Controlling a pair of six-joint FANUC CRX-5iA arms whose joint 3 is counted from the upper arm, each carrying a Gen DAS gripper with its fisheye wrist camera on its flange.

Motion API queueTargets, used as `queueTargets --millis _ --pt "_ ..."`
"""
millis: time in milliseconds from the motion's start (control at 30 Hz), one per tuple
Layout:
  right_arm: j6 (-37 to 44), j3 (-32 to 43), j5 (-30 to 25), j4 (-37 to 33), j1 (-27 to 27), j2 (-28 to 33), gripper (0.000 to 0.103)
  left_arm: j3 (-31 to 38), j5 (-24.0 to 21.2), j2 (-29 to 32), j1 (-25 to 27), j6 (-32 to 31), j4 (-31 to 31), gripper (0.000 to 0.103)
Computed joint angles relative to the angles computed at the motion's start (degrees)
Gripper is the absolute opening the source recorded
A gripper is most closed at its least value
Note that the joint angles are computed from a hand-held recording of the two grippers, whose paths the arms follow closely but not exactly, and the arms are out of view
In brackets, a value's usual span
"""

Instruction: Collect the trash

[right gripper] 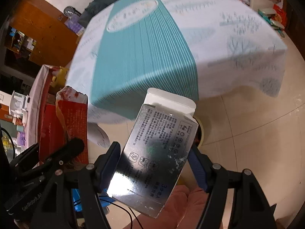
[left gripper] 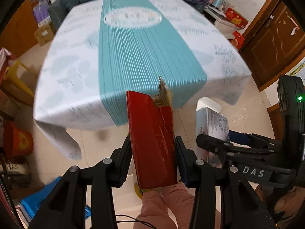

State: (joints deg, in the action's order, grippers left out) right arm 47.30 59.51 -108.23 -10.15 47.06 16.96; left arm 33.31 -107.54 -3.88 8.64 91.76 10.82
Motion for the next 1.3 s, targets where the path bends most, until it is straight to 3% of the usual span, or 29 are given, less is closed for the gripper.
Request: queueTargets --millis 200,333,467,700,800,900,933,967,1300 --pt "4.39 -16.83 6.76 -2.69 -2.38 -5.38 0.071 -15.14 7.87 -3.54 -2.95 5.73 -0.88 0.042" --pt "8.66 -27.32 14.25 -3.64 -4.28 -7.7 0.071 -23.2 13.25 -4.22 -4.19 8.64 -1.95 0.042" --pt "12.99 -33.41 19.31 -5.12 -6.1 -7.57 0.071 -28.58 17.86 -3.85 -4.55 9.71 -2.29 0.045" --pt "18.52 -39.44 25.69 -9.01 -7.73 -6.28 0.072 -34.62 23.56 -2.35 -2.92 8.26 0.66 0.054" --pt "19.13 -40.11 27.65 -10.33 -8.0 -5.36 0.072 -35.69 24.18 -1.98 -2.27 7.68 0.38 0.062" --pt "20.56 -41.96 29.92 -10.44 -8.31 -5.84 0.079 -35.66 24.88 -1.9 -2.71 7.7 -1.79 0.076" --pt "20.68 -42.53 30.64 -10.07 -8.13 -5.91 0.081 -35.61 24.96 -1.91 -2.86 7.8 -2.36 0.087" --pt "20.73 -42.19 30.77 -9.89 -8.1 -5.52 0.084 -35.47 25.05 -1.8 -3.04 8.05 -2.85 0.091" --pt "20.43 -43.22 32.68 -6.2 -6.29 -5.59 0.087 -37.08 26.28 -3.11 -3.43 8.71 -4.84 0.093"
